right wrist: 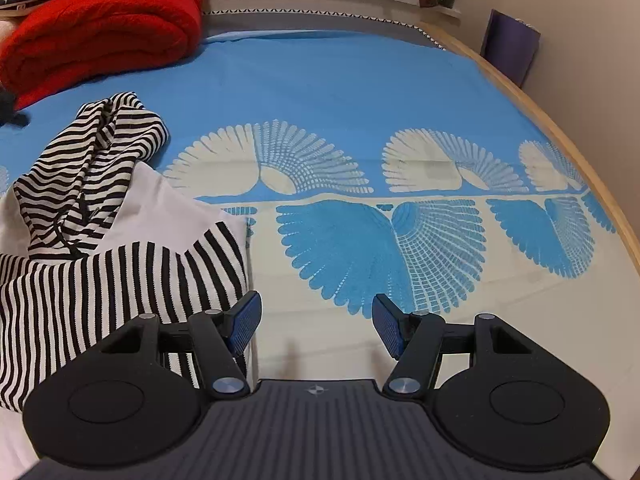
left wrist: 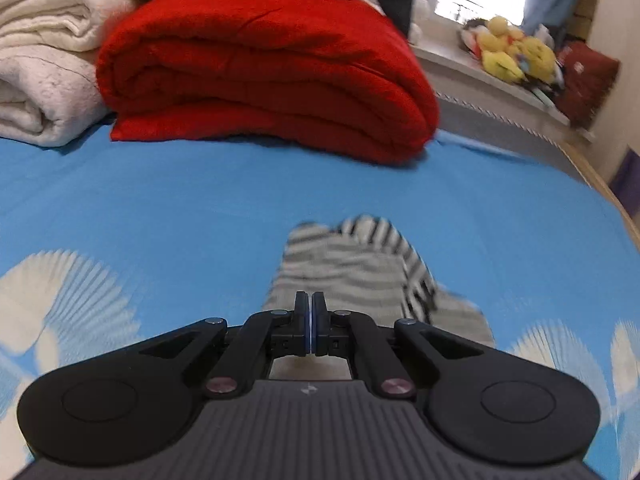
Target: Fold small clothes
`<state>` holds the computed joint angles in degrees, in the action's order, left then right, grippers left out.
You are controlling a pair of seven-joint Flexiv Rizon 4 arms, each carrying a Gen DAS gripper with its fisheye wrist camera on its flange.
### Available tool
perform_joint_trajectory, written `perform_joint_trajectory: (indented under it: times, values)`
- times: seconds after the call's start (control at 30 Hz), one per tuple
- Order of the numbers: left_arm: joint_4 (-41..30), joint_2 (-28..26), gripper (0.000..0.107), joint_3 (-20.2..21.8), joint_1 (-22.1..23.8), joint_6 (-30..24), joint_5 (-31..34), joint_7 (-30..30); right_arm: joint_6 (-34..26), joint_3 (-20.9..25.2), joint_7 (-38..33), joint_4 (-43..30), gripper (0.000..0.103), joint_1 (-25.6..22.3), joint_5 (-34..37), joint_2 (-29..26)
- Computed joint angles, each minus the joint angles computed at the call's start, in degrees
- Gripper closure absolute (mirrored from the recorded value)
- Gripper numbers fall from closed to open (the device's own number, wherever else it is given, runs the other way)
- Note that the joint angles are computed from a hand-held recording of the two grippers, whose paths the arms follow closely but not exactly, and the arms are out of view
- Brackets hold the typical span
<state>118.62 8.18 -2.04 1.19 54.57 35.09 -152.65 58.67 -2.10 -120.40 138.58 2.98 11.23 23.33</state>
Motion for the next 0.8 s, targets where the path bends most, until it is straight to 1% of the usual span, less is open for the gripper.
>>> perform_joint_trajectory:
  times: [0.1,0.17,0.2,0.23,0.27,0.3,0.33,0.43,0.47,0.5,0.53,0.57,0.6,0.63,0.7,0.77,0.8]
  values:
    - [-2.7,-6.3,0.106,2.1,2.1,4.1,-1.4,0.1,0.1,0.3,-0.3,0.3,0.04,0.2,-0.4,-0.2]
    - [-4.7,-10.3,0.102,3.7,2.5,5.5,-2.6,1.5,-0.6,0.2,-0.5,0.3,0.04,0.5,-0.3,-0.3]
    - [-5.6,-12.1,0.092,4.5,2.4,5.9,-3.2,2.1,-0.9,0.1,-0.9,0.2,0.04,0.7,-0.1,-0.4]
    - [-6.4,-13.9,0.076,5.3,2.4,6.6,-4.2,2.6,-0.8,0.1,-1.1,0.2,0.04,0.7,-0.2,-0.5]
    - [-7.1,-15.4,0.066,6.0,2.2,7.0,-4.8,2.4,-0.3,0.4,-1.2,0.4,0.04,0.5,-0.5,-0.7]
    - [-7.8,-16.8,0.046,6.8,2.0,7.1,-5.6,2.1,0.3,0.6,-1.1,0.5,0.04,0.4,-0.8,-0.9]
    - [-8.4,-18.2,0.039,7.5,1.9,7.6,-6.8,2.2,0.5,0.6,-1.1,0.6,0.04,0.4,-0.9,-1.1]
    - [-8.9,-21.2,0.039,8.9,1.7,10.3,-10.7,4.3,0.4,0.8,-1.0,0.4,0.04,0.4,-1.2,-1.7]
    - [-8.9,-22.0,0.04,9.0,1.7,10.7,-12.1,5.9,0.3,0.7,-1.1,0.3,0.04,0.4,-1.2,-1.9]
    - [-9.0,-22.8,0.042,8.9,1.8,10.6,-13.9,8.5,0.0,0.7,-1.1,0.2,0.04,0.5,-1.1,-2.0]
    - [-9.1,-23.4,0.061,8.9,1.8,10.7,-15.0,10.8,-0.2,0.7,-0.8,0.0,0.04,0.4,-1.1,-2.2]
    - [-8.7,-23.7,0.077,9.2,1.6,12.5,-15.4,12.7,-0.2,0.8,-0.5,-0.1,0.04,0.2,-1.2,-2.4]
    - [-7.6,-23.7,0.101,8.5,2.2,14.8,-17.5,16.3,-0.1,0.9,-0.2,-0.2,0.04,0.1,-1.3,-2.5]
    - [-7.4,-23.4,0.102,8.8,1.9,15.4,-17.9,18.3,-0.2,0.9,-0.2,-0.3,0.04,0.1,-1.3,-2.5]
    - [-7.8,-22.0,0.103,11.6,-1.2,15.7,-14.0,17.8,-0.9,0.7,-0.2,-0.7,0.04,0.2,-0.9,-2.4]
    - [-6.4,-19.0,0.103,12.6,-3.0,17.4,-11.1,19.0,-1.6,0.3,-0.6,-1.3,0.04,0.4,-0.2,-2.0]
    - [-5.0,-17.1,0.103,12.5,-3.4,19.1,-10.1,19.7,-1.6,0.2,-0.7,-1.4,0.04,0.4,0.1,-1.7]
